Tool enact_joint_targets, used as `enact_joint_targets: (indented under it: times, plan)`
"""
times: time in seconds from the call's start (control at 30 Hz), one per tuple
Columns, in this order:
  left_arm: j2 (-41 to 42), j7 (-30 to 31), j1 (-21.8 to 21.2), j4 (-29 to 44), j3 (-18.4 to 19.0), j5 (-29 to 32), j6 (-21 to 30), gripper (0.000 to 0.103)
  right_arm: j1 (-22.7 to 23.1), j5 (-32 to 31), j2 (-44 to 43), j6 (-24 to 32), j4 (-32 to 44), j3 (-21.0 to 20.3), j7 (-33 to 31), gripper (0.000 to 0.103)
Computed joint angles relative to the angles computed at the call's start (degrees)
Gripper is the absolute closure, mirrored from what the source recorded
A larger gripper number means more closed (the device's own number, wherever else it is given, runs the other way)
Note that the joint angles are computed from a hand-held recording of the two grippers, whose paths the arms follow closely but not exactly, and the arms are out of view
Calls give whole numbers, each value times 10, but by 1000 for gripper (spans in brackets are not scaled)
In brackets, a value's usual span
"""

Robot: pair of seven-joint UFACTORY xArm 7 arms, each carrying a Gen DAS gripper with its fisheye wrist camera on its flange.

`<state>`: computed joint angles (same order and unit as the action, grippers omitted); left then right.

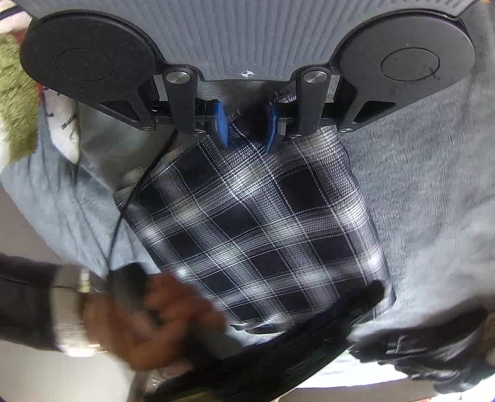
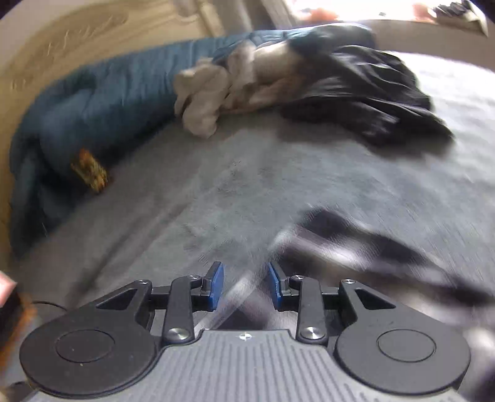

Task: Fold clothes
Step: 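Pinch the folded pants edge with the left gripper while the right gripper smooths the top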

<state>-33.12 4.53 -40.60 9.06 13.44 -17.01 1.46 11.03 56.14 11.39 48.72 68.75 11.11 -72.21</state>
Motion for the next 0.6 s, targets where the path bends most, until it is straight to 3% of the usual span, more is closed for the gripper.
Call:
enact_joint_targets:
  times: [0.03,0.13,0.27,0.4,0.5,0.6]
  plan:
    - [-2,4,-11,-1,16,-5,-2,77,5,2,15,-18,7,3,-1,73]
    - [-9,18,-43,-5,63,-19,-10,77,4,20,62,-56,42,7,33,92]
    - [-24,39,-74,-10,111,-28,-13,77,0,23,104,-139,86,17,109,89]
    - [-37,60,-89,-9,136,-38,-3,75,-42,14,116,-24,120,39,113,88]
    - [-40,74,-96,-7,145,-50,2,72,-7,-99,126,14,147,35,112,85]
    - [-39,78,-92,-5,138,-60,6,71,60,-245,111,-90,126,18,101,85]
